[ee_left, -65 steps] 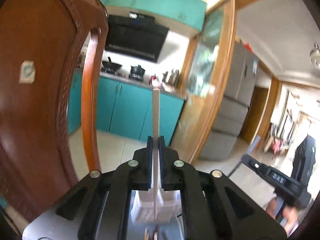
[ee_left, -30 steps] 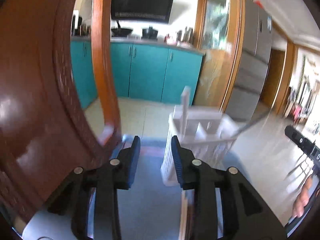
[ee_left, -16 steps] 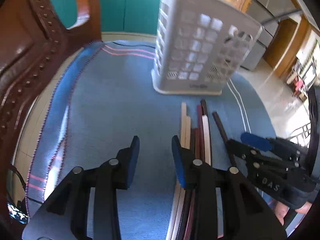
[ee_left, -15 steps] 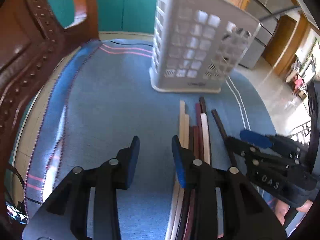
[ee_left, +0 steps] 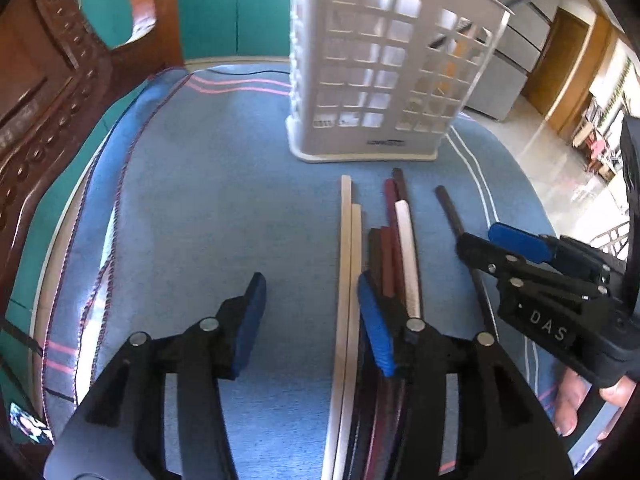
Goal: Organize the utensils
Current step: 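Move both open tools back down to the remaining chopsticks on the cloth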
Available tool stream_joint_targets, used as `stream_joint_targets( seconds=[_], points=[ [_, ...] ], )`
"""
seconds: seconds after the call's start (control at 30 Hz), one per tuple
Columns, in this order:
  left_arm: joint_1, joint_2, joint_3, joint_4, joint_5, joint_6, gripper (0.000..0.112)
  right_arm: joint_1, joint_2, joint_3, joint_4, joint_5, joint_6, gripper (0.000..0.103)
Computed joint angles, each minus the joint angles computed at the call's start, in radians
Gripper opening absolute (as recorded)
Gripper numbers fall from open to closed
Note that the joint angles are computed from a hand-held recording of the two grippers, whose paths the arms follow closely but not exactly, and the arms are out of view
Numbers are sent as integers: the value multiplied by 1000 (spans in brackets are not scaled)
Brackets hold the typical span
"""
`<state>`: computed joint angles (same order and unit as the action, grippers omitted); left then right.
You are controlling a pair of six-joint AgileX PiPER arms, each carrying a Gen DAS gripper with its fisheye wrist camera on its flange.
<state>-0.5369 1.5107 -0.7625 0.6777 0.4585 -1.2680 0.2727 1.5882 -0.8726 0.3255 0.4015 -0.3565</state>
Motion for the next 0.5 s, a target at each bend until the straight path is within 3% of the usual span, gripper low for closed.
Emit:
stream_joint_targets(
  seconds=[0.17,0.33,0.5],
  points=[
    [-20,9,-16,88,100,-98,46,9,-5,12,-20,-18,24,42],
    [8,-41,20,45,8,-32,46,16,-12,20,-29,-26,43,42],
    [-36,21,-17,22,19,1,46,20,-10,22,-30,-35,47,42]
  ],
)
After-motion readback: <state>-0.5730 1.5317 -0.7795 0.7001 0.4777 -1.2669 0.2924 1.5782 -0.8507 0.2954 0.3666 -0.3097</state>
